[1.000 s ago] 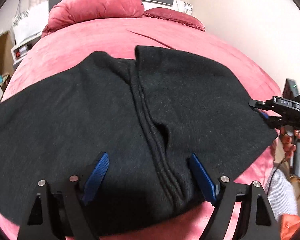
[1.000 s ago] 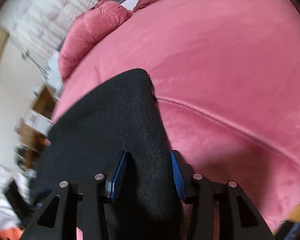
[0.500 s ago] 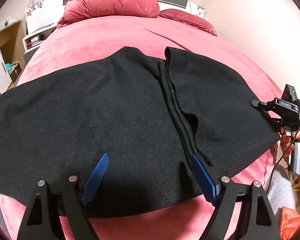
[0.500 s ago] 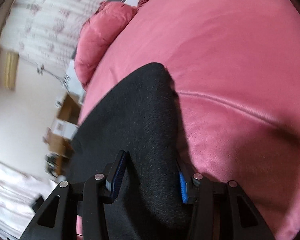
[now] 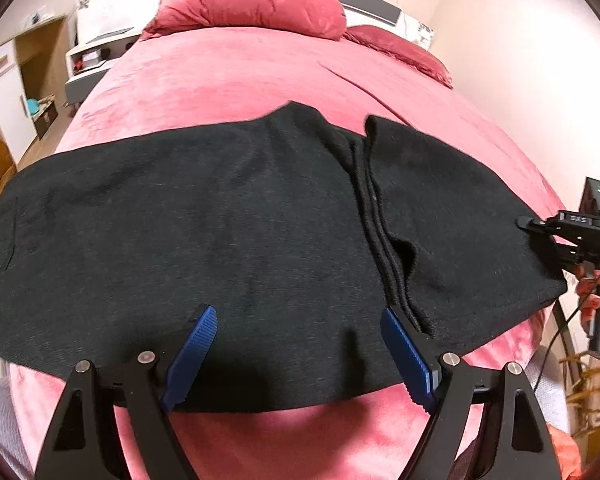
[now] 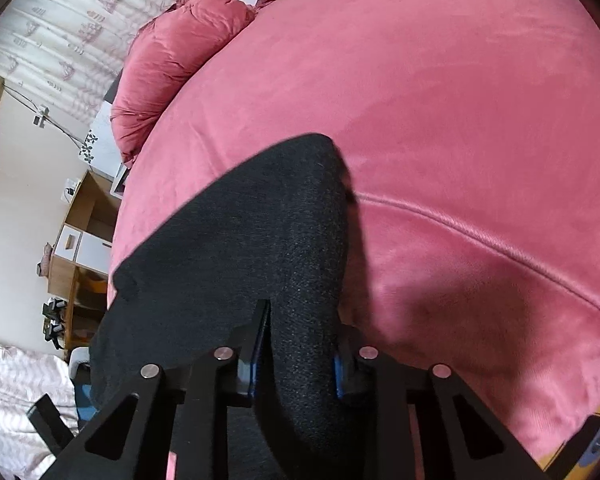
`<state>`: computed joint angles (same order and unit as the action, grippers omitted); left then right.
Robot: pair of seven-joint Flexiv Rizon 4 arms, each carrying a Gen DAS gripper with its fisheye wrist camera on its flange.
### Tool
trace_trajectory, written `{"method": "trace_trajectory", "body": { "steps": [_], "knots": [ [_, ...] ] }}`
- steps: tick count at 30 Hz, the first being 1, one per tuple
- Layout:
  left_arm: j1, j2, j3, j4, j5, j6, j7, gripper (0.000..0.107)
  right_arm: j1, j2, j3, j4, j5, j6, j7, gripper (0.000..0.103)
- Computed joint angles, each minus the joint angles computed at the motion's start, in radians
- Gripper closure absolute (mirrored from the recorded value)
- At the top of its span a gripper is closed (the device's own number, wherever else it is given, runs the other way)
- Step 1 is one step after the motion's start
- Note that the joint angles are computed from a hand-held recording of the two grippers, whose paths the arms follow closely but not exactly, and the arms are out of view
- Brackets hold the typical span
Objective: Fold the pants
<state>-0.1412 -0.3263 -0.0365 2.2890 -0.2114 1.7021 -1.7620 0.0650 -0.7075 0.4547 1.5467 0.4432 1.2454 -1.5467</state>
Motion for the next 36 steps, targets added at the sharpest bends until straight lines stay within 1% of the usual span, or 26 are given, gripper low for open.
{"method": "trace_trajectory", "body": {
  "steps": [2, 5, 6, 7, 8, 9, 12, 13, 15, 16, 19, 20, 23, 25, 28, 31, 33, 36],
  "knots": [
    [-0.004, 0.016, 0.019, 0.023, 0.0, 0.013, -0.009, 0.022, -0.02, 0.016, 0.024, -0.008, 0.024, -0.022, 0.002, 0.08],
    [-0.042, 0.043, 0.086, 0.058, 0.005, 0.034, -0.028, 0.022, -0.021, 0.052, 0.039, -0.013, 0.071, -0.037, 0.017, 0.083],
    [-0.049, 0.05, 0.101, 0.072, 0.007, 0.05, -0.033, 0.022, -0.013, 0.069, 0.037, -0.015, 0.078, -0.045, 0.025, 0.084],
    [-0.069, 0.057, 0.132, 0.088, 0.006, 0.07, -0.038, 0.022, 0.004, 0.084, 0.025, -0.014, 0.077, -0.05, 0.037, 0.085],
    [-0.11, 0.063, 0.183, 0.1, -0.002, 0.085, -0.039, 0.022, 0.015, 0.098, 0.015, -0.011, 0.076, -0.055, 0.044, 0.086],
    [-0.127, 0.07, 0.209, 0.117, -0.01, 0.104, -0.036, 0.022, 0.032, 0.111, 0.003, -0.013, 0.071, -0.065, 0.061, 0.086],
    [-0.142, 0.086, 0.241, 0.165, -0.057, 0.161, -0.02, 0.022, 0.08, 0.151, -0.028, -0.02, 0.063, -0.089, 0.12, 0.088],
    [-0.123, 0.094, 0.231, 0.181, -0.065, 0.175, -0.02, 0.022, 0.09, 0.162, -0.031, -0.023, 0.066, -0.092, 0.131, 0.088],
    [-0.026, 0.115, 0.169, 0.219, -0.038, 0.211, -0.05, 0.022, 0.117, 0.176, -0.042, -0.041, 0.063, -0.103, 0.162, 0.088],
    [0.006, 0.121, 0.149, 0.233, -0.034, 0.224, -0.062, 0.022, 0.12, 0.191, -0.042, -0.032, 0.068, -0.103, 0.165, 0.088],
    [0.168, 0.146, 0.061, 0.274, 0.065, 0.262, -0.154, 0.022, 0.173, 0.214, -0.062, -0.047, 0.05, -0.102, 0.218, 0.088],
    [0.206, 0.152, 0.047, 0.286, 0.098, 0.278, -0.184, 0.022, 0.185, 0.219, -0.064, -0.051, 0.044, -0.102, 0.228, 0.088],
    [0.274, 0.163, 0.043, 0.314, 0.168, 0.319, -0.241, 0.022, 0.22, 0.232, -0.067, -0.066, 0.026, -0.104, 0.255, 0.088],
    [0.275, 0.167, 0.06, 0.328, 0.17, 0.334, -0.254, 0.021, 0.243, 0.233, -0.063, -0.087, 0.016, -0.116, 0.267, 0.088],
    [0.306, 0.165, 0.062, 0.334, 0.201, 0.34, -0.29, 0.021, 0.289, 0.228, -0.068, -0.122, -0.019, -0.136, 0.292, 0.088],
    [0.286, 0.162, 0.088, 0.346, 0.166, 0.349, -0.284, 0.021, 0.345, 0.199, -0.072, -0.18, -0.053, -0.154, 0.324, 0.088],
    [0.319, 0.162, 0.078, 0.347, 0.193, 0.34, -0.317, 0.021, 0.374, 0.176, -0.072, -0.214, -0.074, -0.165, 0.337, 0.088],
    [0.337, 0.166, 0.075, 0.353, 0.206, 0.329, -0.342, 0.021, 0.43, 0.122, -0.076, -0.285, -0.114, -0.195, 0.371, 0.088]
  ]
}}
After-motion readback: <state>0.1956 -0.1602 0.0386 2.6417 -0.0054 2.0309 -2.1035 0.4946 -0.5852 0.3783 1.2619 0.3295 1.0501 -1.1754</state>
